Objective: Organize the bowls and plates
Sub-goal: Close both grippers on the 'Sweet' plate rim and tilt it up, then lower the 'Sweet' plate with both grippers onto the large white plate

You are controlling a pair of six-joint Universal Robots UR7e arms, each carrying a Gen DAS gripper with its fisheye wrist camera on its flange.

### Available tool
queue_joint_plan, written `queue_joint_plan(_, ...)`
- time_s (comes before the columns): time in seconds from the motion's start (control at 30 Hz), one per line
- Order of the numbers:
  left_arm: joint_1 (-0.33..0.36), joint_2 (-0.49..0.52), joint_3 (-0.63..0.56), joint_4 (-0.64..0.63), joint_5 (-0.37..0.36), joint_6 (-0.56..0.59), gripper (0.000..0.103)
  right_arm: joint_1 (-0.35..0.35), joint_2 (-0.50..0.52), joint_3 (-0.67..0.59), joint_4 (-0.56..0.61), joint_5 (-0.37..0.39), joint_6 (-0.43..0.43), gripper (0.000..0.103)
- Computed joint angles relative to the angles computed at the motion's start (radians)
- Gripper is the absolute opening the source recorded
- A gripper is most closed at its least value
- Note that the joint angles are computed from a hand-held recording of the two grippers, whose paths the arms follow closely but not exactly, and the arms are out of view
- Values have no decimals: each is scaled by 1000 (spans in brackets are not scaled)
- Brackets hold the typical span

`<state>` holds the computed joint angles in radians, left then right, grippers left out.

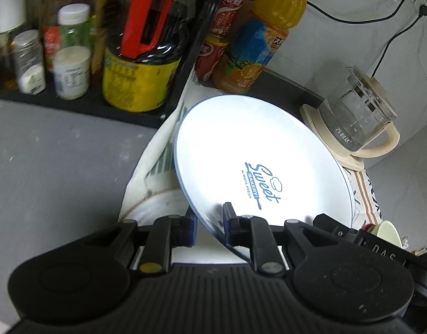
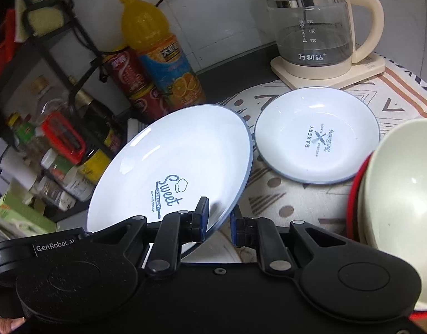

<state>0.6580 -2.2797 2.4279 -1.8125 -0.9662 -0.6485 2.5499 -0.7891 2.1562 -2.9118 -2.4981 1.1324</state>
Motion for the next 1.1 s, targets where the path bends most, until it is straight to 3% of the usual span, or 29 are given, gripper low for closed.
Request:
queue_joint_plan(0.3,-164,-179,-14,338,17,-230,17,54,-19,14,76,46,77,15)
queue_joint_plan(0.6,-238,-278,-31,545,-3,-373,17,84,-5,7,125,83,111,15)
queue_joint_plan(0.83,-256,-306,-41,612,-25,-393,18,93,0,7,139,103,119,15)
queue_joint_plan(1.1,-222,-305,-37,601,-49,-375,19,94,5,12,142,114,120,15)
